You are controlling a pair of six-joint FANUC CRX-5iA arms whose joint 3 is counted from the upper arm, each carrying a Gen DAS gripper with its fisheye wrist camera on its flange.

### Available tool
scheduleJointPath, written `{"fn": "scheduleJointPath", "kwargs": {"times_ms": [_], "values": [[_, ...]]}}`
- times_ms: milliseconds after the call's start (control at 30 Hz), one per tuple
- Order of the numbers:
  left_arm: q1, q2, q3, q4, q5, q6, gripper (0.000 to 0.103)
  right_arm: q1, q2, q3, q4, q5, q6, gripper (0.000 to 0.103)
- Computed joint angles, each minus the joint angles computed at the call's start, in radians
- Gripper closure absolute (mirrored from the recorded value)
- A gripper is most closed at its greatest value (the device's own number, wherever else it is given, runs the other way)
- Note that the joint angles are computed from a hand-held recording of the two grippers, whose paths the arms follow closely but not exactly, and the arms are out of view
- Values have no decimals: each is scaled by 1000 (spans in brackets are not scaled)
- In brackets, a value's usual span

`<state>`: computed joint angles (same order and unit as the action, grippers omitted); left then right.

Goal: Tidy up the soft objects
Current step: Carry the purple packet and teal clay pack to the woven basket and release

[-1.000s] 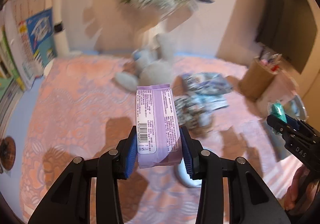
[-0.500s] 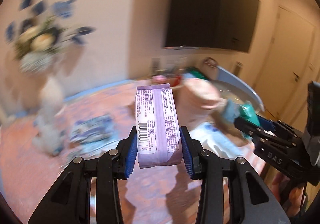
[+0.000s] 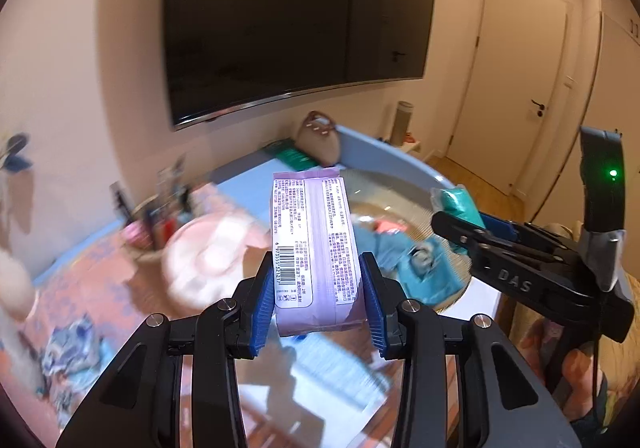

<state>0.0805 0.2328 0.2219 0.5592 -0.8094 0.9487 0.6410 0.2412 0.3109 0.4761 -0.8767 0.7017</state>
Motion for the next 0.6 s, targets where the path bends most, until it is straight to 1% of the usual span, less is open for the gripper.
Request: {"fn": "scheduleJointPath", "kwargs": {"times_ms": [133, 200, 267, 300, 333, 367, 400, 433, 467, 500, 600], "values": [[-40, 88, 116, -37, -31, 54, 66, -43, 40, 66, -31, -18, 15, 58], [-60, 149, 204, -69, -70, 104, 66, -63, 68, 108, -47, -28, 27, 58], [-72, 190, 260, -80, -91, 127, 66, -77, 100, 159, -65, -52, 40, 58], [-76, 200, 274, -85, -95, 136, 66, -87, 111, 178, -80, -57, 42, 56], [-81, 214, 295, -91, -101, 149, 63, -95, 120, 193, -96, -58, 42, 54], [-84, 232, 318, -91, -107, 159, 59, -104, 129, 210, -117, -60, 46, 43], [-87, 254, 352, -105, -128, 182, 53, -113, 132, 216, -137, -57, 43, 38], [-86, 258, 359, -102, -139, 185, 43, -118, 132, 217, -146, -55, 43, 38], [-83, 267, 360, -77, -145, 178, 34, -120, 135, 221, -153, -60, 47, 38], [-82, 267, 353, -62, -143, 172, 31, -121, 137, 224, -155, -69, 51, 38], [-80, 235, 302, -53, -119, 144, 31, -122, 131, 213, -162, -81, 63, 38]]}}
